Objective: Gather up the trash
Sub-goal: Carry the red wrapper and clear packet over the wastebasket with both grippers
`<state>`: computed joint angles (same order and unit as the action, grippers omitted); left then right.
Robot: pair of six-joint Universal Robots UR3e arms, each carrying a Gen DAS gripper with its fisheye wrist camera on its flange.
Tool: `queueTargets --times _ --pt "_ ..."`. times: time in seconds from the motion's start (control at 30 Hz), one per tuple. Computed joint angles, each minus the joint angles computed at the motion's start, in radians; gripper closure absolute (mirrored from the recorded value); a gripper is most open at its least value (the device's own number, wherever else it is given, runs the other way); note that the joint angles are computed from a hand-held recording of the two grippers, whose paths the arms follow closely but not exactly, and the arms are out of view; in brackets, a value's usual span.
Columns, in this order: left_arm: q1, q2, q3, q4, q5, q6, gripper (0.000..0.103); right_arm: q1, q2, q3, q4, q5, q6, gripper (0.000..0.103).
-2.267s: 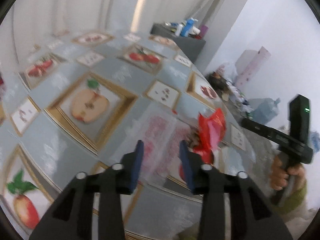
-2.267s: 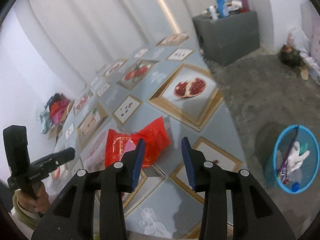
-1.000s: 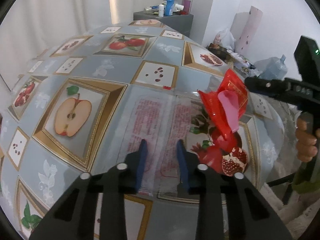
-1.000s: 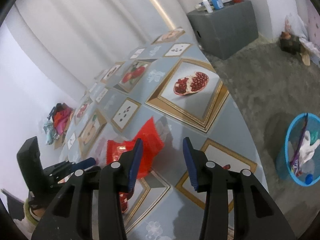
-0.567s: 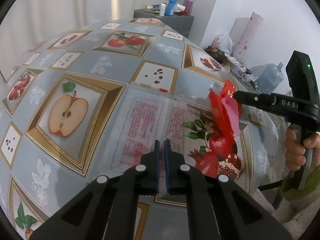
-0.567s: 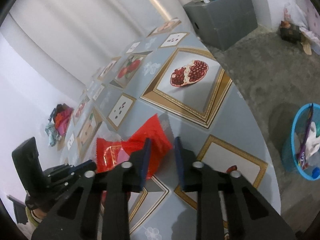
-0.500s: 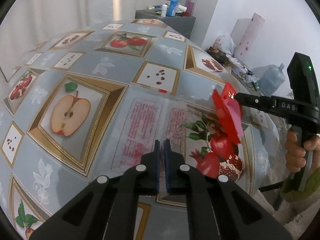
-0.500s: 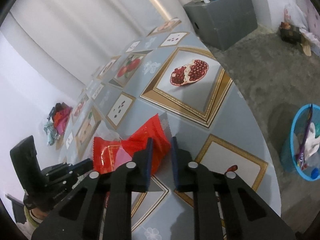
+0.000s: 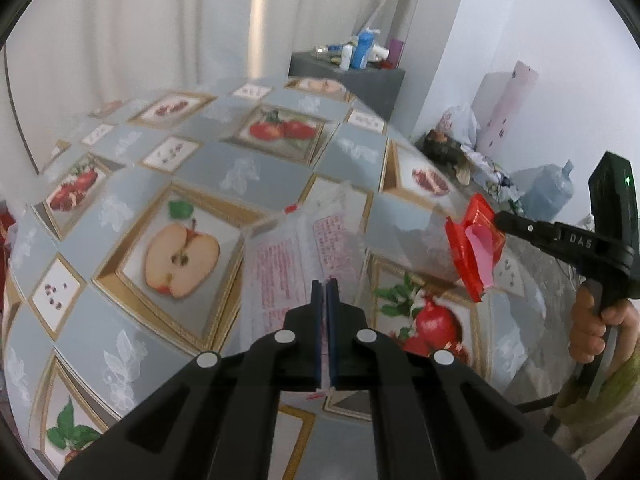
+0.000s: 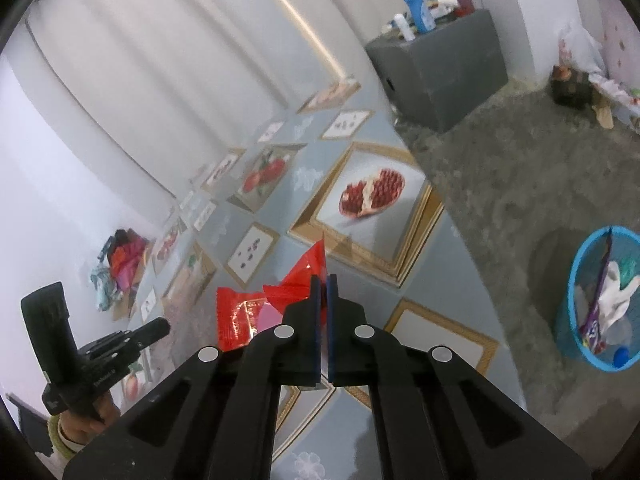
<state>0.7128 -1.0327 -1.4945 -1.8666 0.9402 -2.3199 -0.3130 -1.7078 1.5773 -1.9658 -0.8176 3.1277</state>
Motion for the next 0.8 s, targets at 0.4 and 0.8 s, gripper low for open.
queueTargets --times 0.4,0.8 --pt "-0.345 -0.209 0.237 0.222 -0.028 -0.254 0.101 -0.483 -0.241 0.046 0.12 0.069 -0.096 0.103" --pt "-0.977 -0.829 0.842 0.335 0.108 -0.528 0.101 -1.033 -0.437 0.198 0.388 0.051 -0.395 0.103"
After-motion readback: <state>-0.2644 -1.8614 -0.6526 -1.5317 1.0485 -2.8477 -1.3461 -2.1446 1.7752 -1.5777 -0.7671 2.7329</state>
